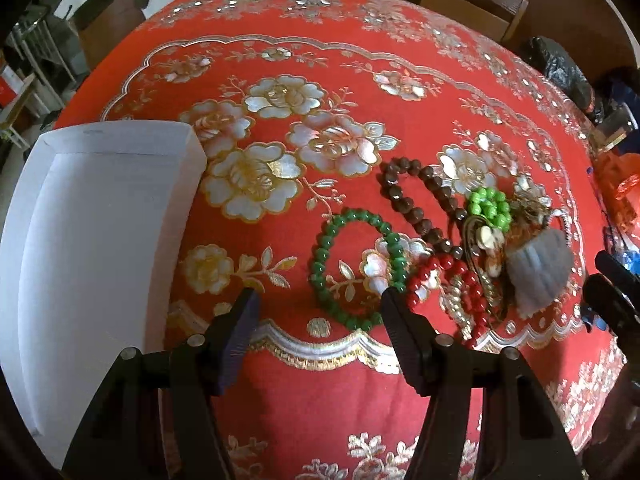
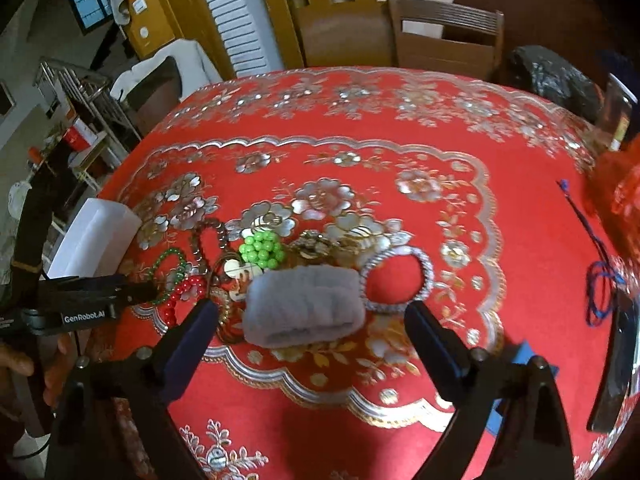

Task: Organize jewelry
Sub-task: 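Grasp the green bead bracelet with the left tool while the right tool grasps the white fuzzy scrunchie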

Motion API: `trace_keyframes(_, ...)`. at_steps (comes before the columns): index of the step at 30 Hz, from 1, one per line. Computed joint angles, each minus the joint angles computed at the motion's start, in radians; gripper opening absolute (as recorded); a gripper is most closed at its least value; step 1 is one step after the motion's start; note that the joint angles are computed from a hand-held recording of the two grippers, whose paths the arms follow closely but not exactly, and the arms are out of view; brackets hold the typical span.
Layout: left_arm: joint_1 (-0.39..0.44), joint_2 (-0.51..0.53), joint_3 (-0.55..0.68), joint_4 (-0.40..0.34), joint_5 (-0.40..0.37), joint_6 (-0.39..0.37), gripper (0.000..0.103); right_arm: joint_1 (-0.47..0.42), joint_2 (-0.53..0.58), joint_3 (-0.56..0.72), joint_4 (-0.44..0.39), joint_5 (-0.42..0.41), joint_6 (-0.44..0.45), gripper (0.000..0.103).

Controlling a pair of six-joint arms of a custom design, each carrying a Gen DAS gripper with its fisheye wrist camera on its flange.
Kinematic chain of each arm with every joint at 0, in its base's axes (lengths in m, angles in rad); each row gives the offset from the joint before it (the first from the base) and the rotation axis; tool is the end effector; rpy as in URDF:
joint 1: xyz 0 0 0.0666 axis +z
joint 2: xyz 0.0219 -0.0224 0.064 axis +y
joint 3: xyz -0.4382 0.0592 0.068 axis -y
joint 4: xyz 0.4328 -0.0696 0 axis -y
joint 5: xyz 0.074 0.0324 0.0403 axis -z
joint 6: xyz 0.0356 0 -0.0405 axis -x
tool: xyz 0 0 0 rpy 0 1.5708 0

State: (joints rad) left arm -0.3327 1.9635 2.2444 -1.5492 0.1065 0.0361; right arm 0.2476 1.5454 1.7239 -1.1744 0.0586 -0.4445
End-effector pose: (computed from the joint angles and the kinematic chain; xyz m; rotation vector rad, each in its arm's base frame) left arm 0.6609 -0.2328 0.5249 0.4448 2.8201 -0.2294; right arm 0.5475 0.1358 0.5552 0.2753 2.5605 0.1872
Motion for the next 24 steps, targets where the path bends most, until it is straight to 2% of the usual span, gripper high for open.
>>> trace_keyframes(3,-0.007,0.008,0.009,0.022,-0.017,0.007,0.068,-0.004,0.025,0.013,-0.015,-0.014,-0.004,0.082)
trace_keyframes(5,-0.014,0.009,0.008,0.041,-0.043,-0.002,0.052,-0.008,0.039,0.016,-0.022,-0.021,-0.005,0.073)
trace_keyframes(6,-0.017,0.01,0.008,0.046,-0.053,-0.012,0.044,-0.009,0.044,0.016,-0.026,-0.025,-0.006,0.062)
trace_keyframes(8,-0.017,0.011,0.009,0.05,-0.056,-0.029,0.029,-0.015,0.048,0.005,-0.023,-0.045,-0.015,0.057)
trace_keyframes(9,-0.015,0.01,0.008,0.052,-0.046,-0.028,0.02,-0.015,0.041,-0.009,-0.002,-0.043,-0.019,0.05)
trace_keyframes(10,-0.011,0.008,0.003,0.058,-0.03,-0.023,0.02,-0.016,0.027,-0.029,0.027,-0.037,-0.025,0.039)
trace_keyframes(13,-0.004,0.014,0.015,0.044,0.021,-0.015,0.019,-0.024,0.012,-0.054,0.048,-0.049,-0.032,0.024)
trace_keyframes(15,0.004,0.018,0.029,0.019,0.069,-0.008,0.019,-0.03,0.006,-0.06,0.051,-0.06,-0.034,0.017)
trace_keyframes(16,0.006,0.013,0.03,0.014,0.083,-0.015,0.019,-0.033,-0.001,-0.061,0.052,-0.067,-0.039,0.007)
trace_keyframes(17,0.007,0.008,0.031,0.015,0.088,-0.021,0.019,-0.034,-0.008,-0.063,0.055,-0.067,-0.041,0.001)
trace_keyframes(24,0.018,-0.027,0.04,0.014,0.129,-0.072,0.019,-0.025,-0.05,-0.059,0.055,-0.009,-0.031,0.0)
